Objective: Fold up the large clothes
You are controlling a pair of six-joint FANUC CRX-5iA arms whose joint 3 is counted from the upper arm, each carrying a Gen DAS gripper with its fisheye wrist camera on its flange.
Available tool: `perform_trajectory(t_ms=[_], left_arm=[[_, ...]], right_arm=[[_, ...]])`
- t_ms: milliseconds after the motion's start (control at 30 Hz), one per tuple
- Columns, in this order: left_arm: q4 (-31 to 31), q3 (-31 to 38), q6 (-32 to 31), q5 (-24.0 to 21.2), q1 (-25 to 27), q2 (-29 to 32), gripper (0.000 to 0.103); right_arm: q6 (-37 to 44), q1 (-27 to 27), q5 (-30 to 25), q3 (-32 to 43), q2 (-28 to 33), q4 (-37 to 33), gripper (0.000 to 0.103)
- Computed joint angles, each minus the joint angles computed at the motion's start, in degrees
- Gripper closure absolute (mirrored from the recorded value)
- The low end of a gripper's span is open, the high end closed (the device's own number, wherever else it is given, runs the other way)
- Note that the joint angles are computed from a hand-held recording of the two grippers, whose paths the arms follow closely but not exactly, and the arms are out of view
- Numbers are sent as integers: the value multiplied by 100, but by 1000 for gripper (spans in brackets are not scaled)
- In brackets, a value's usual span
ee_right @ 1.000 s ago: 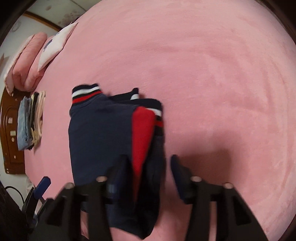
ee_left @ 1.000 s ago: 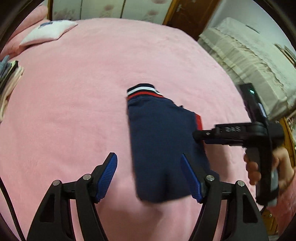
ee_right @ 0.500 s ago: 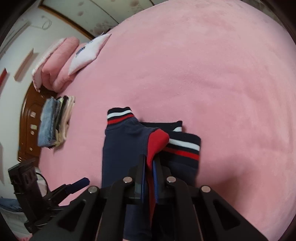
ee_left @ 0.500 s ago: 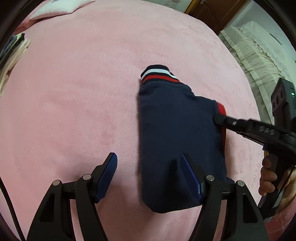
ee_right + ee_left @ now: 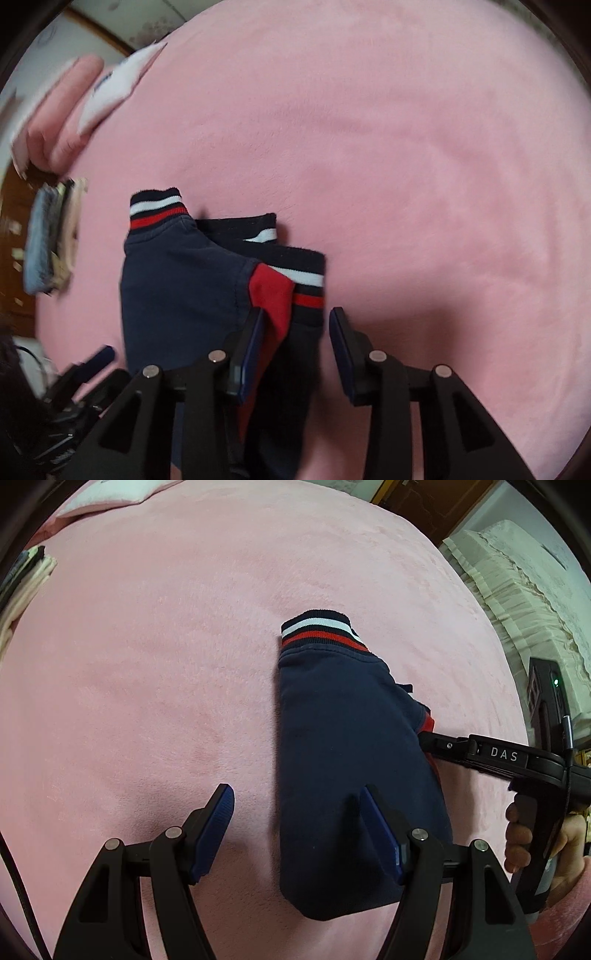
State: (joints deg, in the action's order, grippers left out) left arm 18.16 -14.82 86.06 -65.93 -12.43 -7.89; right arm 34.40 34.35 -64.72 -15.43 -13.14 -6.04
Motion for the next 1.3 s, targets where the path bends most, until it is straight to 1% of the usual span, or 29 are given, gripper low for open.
perform_trajectory(t_ms=[67,100,133,233,300,333,367,400,433,500,567,633,700,767,800,867,900,933,967,1000,1033,1067,1100,1133,1167,1200,1233,1267,1300], left_arm=[[4,22,12,17,1,35,34],[-10,32,30,33,-6,49,34],[-17,47,42,42,-11,69,34],[-29,79,99,45,-30,116,34],[-40,102,159,50,-57,147,34],[-41,107,185,61,-70,157,34],[-35,111,203,58,-83,172,34],[-33,116,220,58,-93,188,34],[-42,140,239,46,-117,218,34],[-65,188,247,12,-149,271,34],[-76,235,200,-35,-184,333,34],[-36,273,127,-49,-213,387,34],[-167,395,120,-109,-284,449,34],[-274,530,60,-164,-364,499,34],[-333,593,42,-209,-382,516,34],[-521,786,128,-316,-459,568,34],[-467,778,118,-307,-443,560,35],[-306,720,53,-298,-384,539,36],[-113,640,-42,-317,-298,512,41],[21,605,-84,-348,-249,536,50],[80,604,-82,-419,-217,584,55],[76,609,-31,-503,-202,619,67],[48,648,81,-609,-215,675,73],[62,647,134,-661,-221,711,73],[99,604,100,-638,-236,691,73],[66,586,82,-649,-265,649,73],[-88,662,87,-681,-353,664,73],[-182,744,84,-710,-417,701,73],[-167,727,46,-702,-443,694,73]], right_arm=[[-96,-53,251,-137,-138,-90,70],[-141,-5,448,-243,-246,-42,82],[-139,43,621,-325,-343,-2,88],[13,312,827,-329,-417,314,90],[330,357,1207,-393,-543,325,90],[478,327,1532,-457,-625,188,90],[568,300,1724,-519,-684,110,90],[527,334,1911,-590,-677,182,90],[420,320,1812,-565,-581,307,90],[89,216,1181,-414,-281,363,90],[-249,145,913,-402,-165,367,89],[-421,257,790,-490,-274,630,87],[-608,437,454,-432,-262,965,86],[-1072,656,39,-349,-281,1351,86],[-1199,713,69,-410,-448,1398,86],[-1264,766,533,-530,-732,1276,86],[-1150,752,798,-579,-879,1065,86],[-792,671,1025,-550,-955,657,86],[-234,522,1150,-444,-942,86,86],[202,394,1193,-327,-856,-393,86],[573,288,1139,-196,-730,-820,86],[757,286,1018,-61,-573,-1044,86],[994,259,798,79,-381,-1240,88],[1064,350,681,115,-261,-1185,95],[1064,400,688,86,-233,-1114,98],[890,442,745,-5,-262,-1040,103],[639,452,812,-111,-341,-971,103],[187,530,836,-275,-463,-741,103],[-28,560,690,-340,-588,-537,103]])
